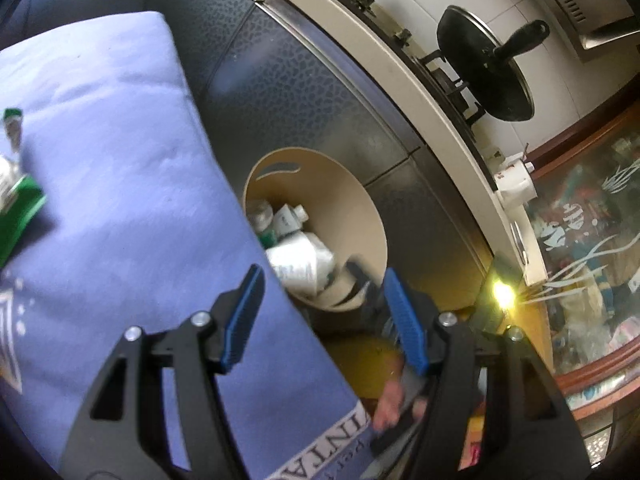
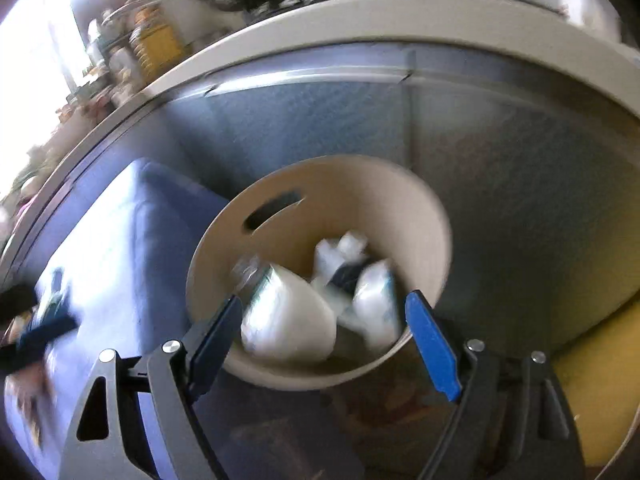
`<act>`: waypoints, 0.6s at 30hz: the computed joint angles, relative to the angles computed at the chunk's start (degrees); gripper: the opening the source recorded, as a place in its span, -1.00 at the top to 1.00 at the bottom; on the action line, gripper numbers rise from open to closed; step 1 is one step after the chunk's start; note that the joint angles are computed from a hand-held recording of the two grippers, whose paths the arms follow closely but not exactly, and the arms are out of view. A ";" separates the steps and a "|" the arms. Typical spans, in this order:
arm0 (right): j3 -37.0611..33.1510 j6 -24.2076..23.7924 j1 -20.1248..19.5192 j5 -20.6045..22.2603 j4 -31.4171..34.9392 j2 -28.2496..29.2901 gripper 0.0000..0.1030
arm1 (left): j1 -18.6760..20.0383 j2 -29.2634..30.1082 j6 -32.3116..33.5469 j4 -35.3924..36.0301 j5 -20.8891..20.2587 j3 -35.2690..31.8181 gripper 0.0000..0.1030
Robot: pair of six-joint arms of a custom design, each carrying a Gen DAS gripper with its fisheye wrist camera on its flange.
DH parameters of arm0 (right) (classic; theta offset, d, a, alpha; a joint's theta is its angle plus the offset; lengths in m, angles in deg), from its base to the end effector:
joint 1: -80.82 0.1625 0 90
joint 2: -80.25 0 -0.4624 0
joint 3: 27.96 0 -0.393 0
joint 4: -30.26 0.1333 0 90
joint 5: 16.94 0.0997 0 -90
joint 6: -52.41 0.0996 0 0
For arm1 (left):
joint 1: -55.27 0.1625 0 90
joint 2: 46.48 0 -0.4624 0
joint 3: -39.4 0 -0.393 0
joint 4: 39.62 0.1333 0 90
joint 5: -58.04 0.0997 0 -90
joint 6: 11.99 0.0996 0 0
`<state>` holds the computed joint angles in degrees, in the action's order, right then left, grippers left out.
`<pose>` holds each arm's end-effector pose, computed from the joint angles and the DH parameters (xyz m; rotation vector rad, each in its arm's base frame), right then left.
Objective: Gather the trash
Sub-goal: 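Move both tools back over the remaining trash on the table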
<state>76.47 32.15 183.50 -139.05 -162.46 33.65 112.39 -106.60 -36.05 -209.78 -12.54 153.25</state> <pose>0.2226 -0.6235 0.1764 0.4038 -2.3649 0.9366 -0.1827 -0.5891 0.2068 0.1085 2.9461 -0.8484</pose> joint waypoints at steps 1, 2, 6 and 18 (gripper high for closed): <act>0.03 0.13 0.09 0.65 -1.18 -0.25 -0.58 | -0.21 -0.87 0.26 -0.12 0.06 0.83 -0.17; 0.27 0.50 0.25 1.95 -1.88 -0.94 -0.58 | -0.36 -1.49 0.54 -0.39 0.19 1.45 -0.17; 1.92 0.30 1.47 5.22 -1.76 -3.19 -0.58 | -1.86 -6.04 1.85 -1.67 1.84 6.43 -0.17; 0.47 2.05 14.37 26.72 23.30 -11.14 -0.59 | -18.70 -41.59 -0.82 9.84 26.88 27.59 -0.17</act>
<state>76.94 34.20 197.86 -112.33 -139.16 22.51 93.69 -148.19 -36.87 -199.94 14.35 180.84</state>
